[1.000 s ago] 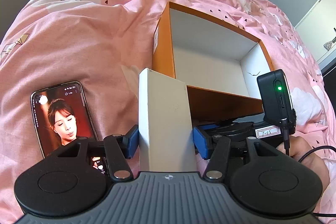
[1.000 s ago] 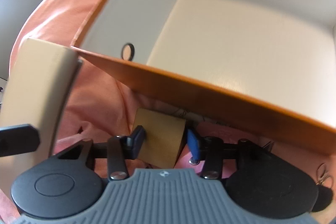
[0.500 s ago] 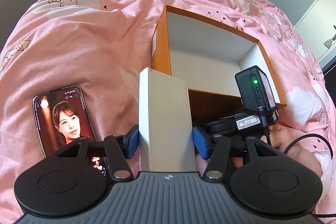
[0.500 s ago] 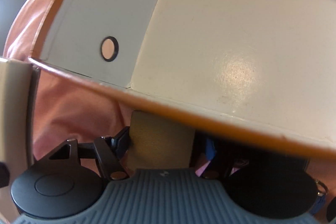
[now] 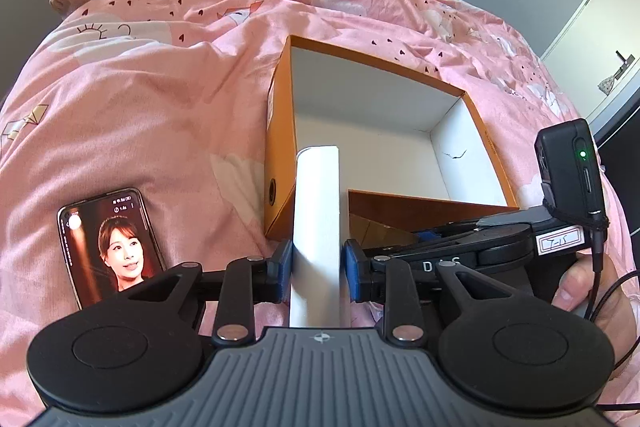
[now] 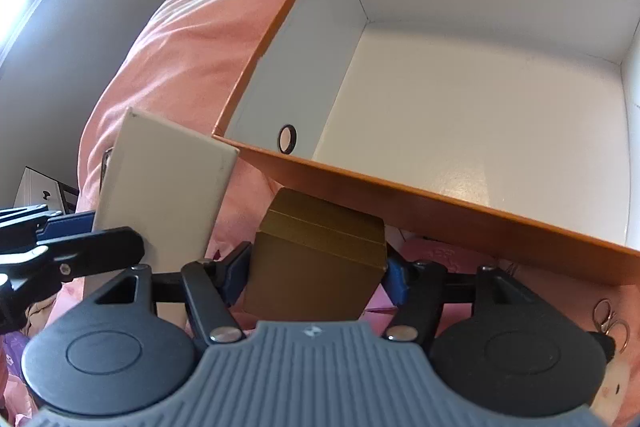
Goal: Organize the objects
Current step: 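Lift and carry the white box and brown cube over the orange box with both tools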
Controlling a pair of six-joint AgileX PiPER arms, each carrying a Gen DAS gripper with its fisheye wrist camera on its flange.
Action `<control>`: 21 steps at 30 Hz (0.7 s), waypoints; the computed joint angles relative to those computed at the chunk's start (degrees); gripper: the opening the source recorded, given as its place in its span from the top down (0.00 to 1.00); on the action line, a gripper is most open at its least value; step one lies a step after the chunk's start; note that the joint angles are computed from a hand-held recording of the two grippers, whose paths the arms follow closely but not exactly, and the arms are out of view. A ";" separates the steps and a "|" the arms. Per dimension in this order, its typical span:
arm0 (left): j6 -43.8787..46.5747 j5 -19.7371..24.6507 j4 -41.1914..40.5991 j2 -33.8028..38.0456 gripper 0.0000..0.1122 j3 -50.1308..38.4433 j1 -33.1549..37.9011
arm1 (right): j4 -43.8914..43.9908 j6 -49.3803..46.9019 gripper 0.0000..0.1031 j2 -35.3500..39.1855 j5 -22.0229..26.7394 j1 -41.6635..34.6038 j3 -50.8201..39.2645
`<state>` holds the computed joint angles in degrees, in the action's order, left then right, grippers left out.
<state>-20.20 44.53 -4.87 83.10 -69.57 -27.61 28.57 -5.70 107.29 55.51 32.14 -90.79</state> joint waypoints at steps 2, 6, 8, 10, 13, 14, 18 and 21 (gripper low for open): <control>0.08 -0.77 0.63 -0.52 0.73 -0.62 -0.45 | 1.18 -1.72 0.35 -1.64 0.82 -1.83 0.34; 1.03 0.04 2.50 1.17 0.73 -5.74 -1.56 | 3.73 -6.21 0.35 -9.54 1.92 -5.57 5.11; 3.77 0.88 1.41 3.20 0.73 -9.40 -1.30 | 6.06 -9.46 0.35 -11.60 4.11 -9.05 4.66; 5.60 1.47 1.41 5.66 0.73 -13.58 -1.16 | 6.00 -9.68 0.35 -11.72 4.49 -9.88 2.19; 9.64 3.39 -1.49 10.42 0.73 -20.99 0.02 | 6.17 -11.60 0.35 -13.68 5.34 -13.49 0.46; 10.83 4.33 -2.02 12.28 0.73 -23.76 0.15 | 5.97 -10.98 0.35 -12.31 4.80 -13.18 -1.44; 14.32 10.11 -0.91 21.24 0.73 -37.08 -0.67 | 3.95 -8.86 0.35 -8.05 4.03 -13.56 -7.70; 15.83 17.37 -1.03 29.42 0.73 -49.29 -0.65 | 1.68 -7.01 0.35 -4.55 3.91 -14.11 -12.04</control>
